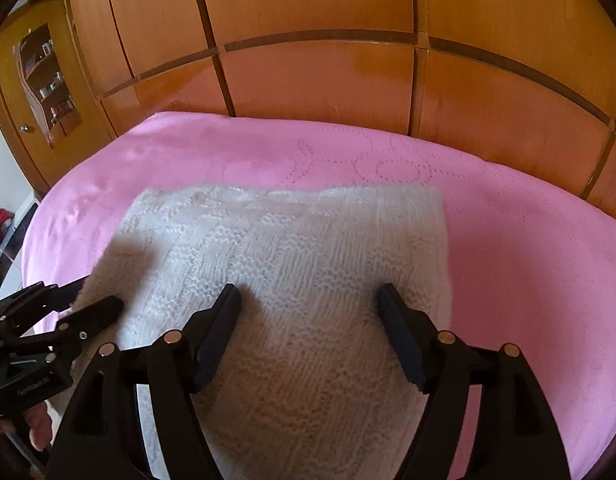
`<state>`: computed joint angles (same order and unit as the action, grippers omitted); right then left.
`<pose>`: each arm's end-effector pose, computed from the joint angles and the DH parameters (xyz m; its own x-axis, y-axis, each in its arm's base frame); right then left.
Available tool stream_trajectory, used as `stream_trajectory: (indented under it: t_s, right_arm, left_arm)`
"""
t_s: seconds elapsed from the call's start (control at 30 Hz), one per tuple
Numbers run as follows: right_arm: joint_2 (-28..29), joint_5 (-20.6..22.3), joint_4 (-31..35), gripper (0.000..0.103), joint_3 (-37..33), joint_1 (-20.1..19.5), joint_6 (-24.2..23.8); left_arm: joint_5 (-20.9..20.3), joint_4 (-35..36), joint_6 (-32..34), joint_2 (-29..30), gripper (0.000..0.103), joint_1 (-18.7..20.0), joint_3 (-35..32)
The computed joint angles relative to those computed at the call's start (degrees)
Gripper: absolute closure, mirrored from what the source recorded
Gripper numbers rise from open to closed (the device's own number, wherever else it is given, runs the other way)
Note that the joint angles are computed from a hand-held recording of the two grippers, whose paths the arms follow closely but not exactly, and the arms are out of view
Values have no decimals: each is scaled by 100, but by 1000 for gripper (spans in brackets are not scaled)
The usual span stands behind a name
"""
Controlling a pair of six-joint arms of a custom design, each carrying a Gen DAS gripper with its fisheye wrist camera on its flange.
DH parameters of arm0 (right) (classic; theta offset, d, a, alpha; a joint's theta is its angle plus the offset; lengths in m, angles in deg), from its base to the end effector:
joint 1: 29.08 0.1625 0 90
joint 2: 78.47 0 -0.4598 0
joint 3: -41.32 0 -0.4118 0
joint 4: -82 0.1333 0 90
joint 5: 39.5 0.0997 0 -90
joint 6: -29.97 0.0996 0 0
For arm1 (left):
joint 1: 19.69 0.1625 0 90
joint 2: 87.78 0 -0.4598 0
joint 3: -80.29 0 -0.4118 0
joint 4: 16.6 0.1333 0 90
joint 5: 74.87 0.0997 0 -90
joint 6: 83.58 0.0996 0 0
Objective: Fold small clothes
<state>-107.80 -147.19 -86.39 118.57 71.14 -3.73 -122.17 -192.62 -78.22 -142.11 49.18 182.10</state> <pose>0.2453 -0.7797 0.0509 -0.7179 -0.4851 0.4992 -0.6626 0.6960 -0.2766 -0.0542 -0.6974 0.2374 -0.8078 -0.0605 -0.5863 0.3590 0.7385 -0.5708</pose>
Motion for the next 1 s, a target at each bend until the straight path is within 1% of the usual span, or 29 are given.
stream_trajectory:
  t_s: [0.13,0.17,0.23,0.27,0.3,0.37,0.43,0.47,0.5,0.63,0.67,0.7,0.77,0.83,0.9,0.93,0.97,1.0]
  right_arm:
    - [-209,326,116,16,122,-63,144]
    - [-234,382,115,15,126,-75,216]
    - [-378,561,159,11,207,-175,486]
    - [-430,642,213,9,220,-230,615]
    - [-481,739,289,9,227,-299,752]
    - [-565,955,571,8,215,-464,1050]
    - [-641,1341,995,7,190,-653,1351]
    - [-655,1472,1142,5,174,-721,1442]
    - [-667,1590,1211,4,189,-781,1503]
    - [-689,2212,1553,4,211,-987,1618]
    - [-685,2331,1656,4,203,-1016,1602]
    - [-676,2415,1704,3,216,-1034,1550]
    - [-680,2543,1808,3,219,-1055,1417]
    - [-634,2623,1970,4,159,-1037,1354]
    - [-586,2678,2140,10,99,-1010,1278]
    - [-585,2618,2192,14,108,-979,1230]
    - [-599,2592,2229,23,129,-954,1185]
    - [-615,2660,2313,29,130,-952,1225]
  left_arm:
    - [-10,-41,11,-22,44,28,24]
    - [-15,-55,14,-21,42,39,26]
    - [-51,-109,7,-15,36,75,30]
    - [-98,-125,-3,-18,35,102,29]
    - [-136,-137,-7,-18,32,122,27]
    - [-330,-142,-36,-41,29,206,26]
    - [-765,-11,-205,-114,28,351,12]
    - [-1046,103,-347,-156,26,451,-15]
    - [-1249,171,-465,-183,22,529,-36]
    - [-2504,547,-1031,-253,21,976,-202]
    - [-2753,592,-1097,-248,21,1060,-237]
    - [-2902,600,-1117,-240,21,1107,-256]
    - [-3237,616,-1164,-210,24,1202,-298]
    - [-3747,690,-1199,-181,41,1306,-352]
    - [-4127,748,-1192,-156,51,1368,-381]
    - [-4230,717,-1145,-135,57,1369,-376]
    - [-4310,690,-1125,-123,59,1373,-366]
    - [-4402,649,-1153,-111,63,1385,-360]
